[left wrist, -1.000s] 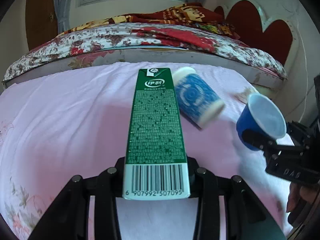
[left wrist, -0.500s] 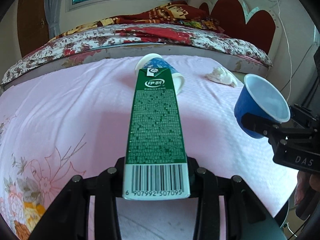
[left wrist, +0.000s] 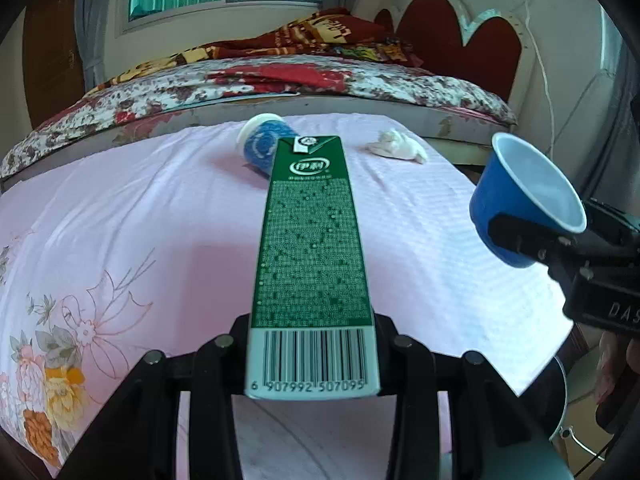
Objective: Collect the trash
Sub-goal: 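Carry the green carton and blue bowl toward the black bin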
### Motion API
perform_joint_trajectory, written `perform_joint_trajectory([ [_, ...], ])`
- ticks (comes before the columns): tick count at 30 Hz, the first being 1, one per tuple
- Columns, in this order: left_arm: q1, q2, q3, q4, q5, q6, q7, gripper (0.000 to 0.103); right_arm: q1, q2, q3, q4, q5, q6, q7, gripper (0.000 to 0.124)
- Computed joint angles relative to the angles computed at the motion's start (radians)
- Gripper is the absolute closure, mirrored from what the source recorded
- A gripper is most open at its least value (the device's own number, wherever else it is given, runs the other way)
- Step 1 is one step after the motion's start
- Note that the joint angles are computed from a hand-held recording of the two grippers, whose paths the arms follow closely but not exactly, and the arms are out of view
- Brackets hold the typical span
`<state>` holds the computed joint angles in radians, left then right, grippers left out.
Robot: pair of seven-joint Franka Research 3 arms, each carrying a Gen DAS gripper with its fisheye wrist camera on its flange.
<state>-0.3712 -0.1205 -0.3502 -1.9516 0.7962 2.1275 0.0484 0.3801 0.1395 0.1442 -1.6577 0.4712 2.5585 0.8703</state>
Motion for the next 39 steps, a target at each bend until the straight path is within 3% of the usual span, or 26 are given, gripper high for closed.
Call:
perform_joint_trajectory([
  [22, -0.122, 0.155, -0.015, 0.18, 0.072, -0.01, 0.036, 0.063, -0.073, -0.271, -0.098, -0.294, 0.159, 0.022, -0.177, 0.046],
  [39, -0.259, 0.354, 0.038, 0.406, 0.078, 0.023, 0.171, 0.063, -0.157, -0.326, -0.168, -0.391, 0.194, 0.008, -0.165, 0.045],
])
